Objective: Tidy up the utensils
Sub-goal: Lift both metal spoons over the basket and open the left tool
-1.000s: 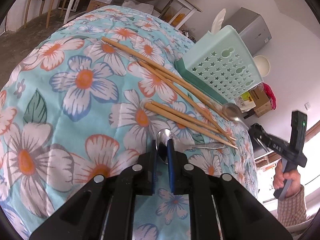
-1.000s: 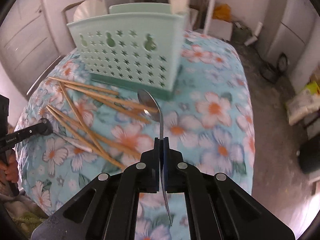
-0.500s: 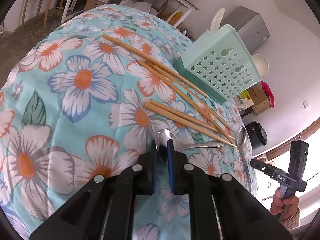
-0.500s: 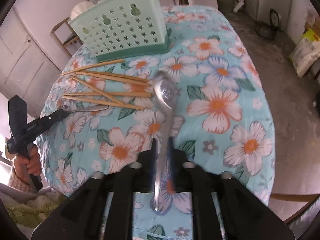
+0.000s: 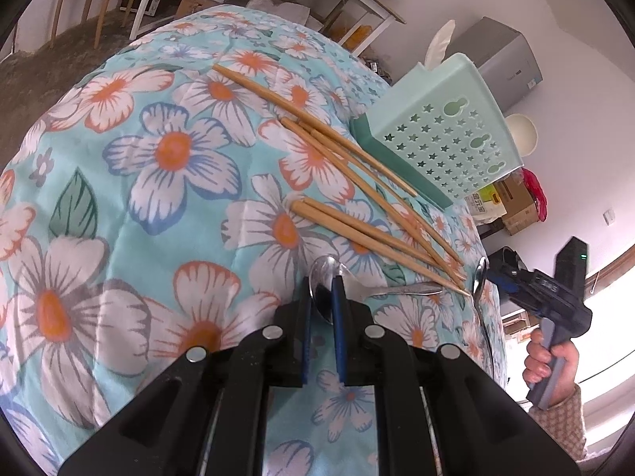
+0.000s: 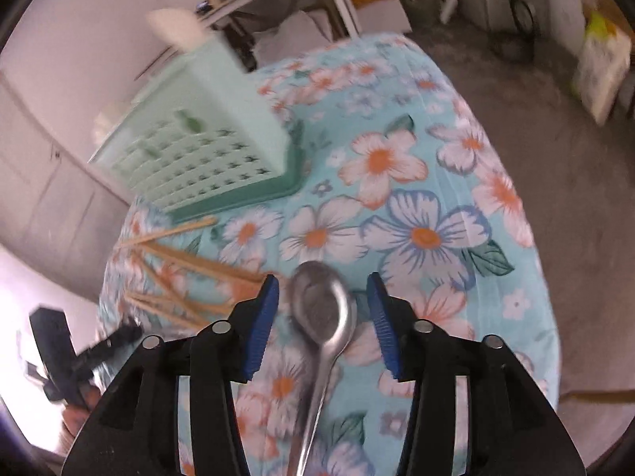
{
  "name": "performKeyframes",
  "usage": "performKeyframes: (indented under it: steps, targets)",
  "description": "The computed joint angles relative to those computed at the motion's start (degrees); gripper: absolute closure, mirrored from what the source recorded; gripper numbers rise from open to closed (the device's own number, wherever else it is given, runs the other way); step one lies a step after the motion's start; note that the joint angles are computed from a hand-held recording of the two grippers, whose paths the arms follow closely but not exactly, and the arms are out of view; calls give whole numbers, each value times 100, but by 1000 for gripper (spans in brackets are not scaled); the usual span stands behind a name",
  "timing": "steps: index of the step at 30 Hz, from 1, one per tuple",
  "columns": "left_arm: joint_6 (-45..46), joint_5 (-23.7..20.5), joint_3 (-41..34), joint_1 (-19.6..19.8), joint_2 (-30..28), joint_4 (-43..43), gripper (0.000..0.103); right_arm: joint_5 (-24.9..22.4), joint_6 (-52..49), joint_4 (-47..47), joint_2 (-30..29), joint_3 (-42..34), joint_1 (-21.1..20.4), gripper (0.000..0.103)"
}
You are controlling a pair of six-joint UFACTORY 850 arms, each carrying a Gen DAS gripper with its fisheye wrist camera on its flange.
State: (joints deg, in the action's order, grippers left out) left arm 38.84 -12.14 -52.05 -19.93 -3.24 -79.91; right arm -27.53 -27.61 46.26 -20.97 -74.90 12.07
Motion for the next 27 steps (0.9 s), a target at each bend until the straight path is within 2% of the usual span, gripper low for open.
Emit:
performKeyframes:
  steps: [3,12,17,22,25,27]
  targets:
    - [-83,13,-3,-2,-2,47,94,-283,-313,502,-190,-78,-79,79]
    - [-533,64,-64,-36,-12,575,94,-209,-884,1022,-154,31,-62,101]
    - [-501,185,-76,-59,126,708,98,99,-1045,996,64,129,-15,101]
    - [-475,267,-112,-98,439,976,101,333,-1672,1575,357,337,-87,101]
    - [-1218,225,-277,-152,576,2001,101,525,-2080,1971,548,474,-133,101]
    - [-1388,231,-392,-181,636,2347,101,635,-2335,2244,657,533,-168,101]
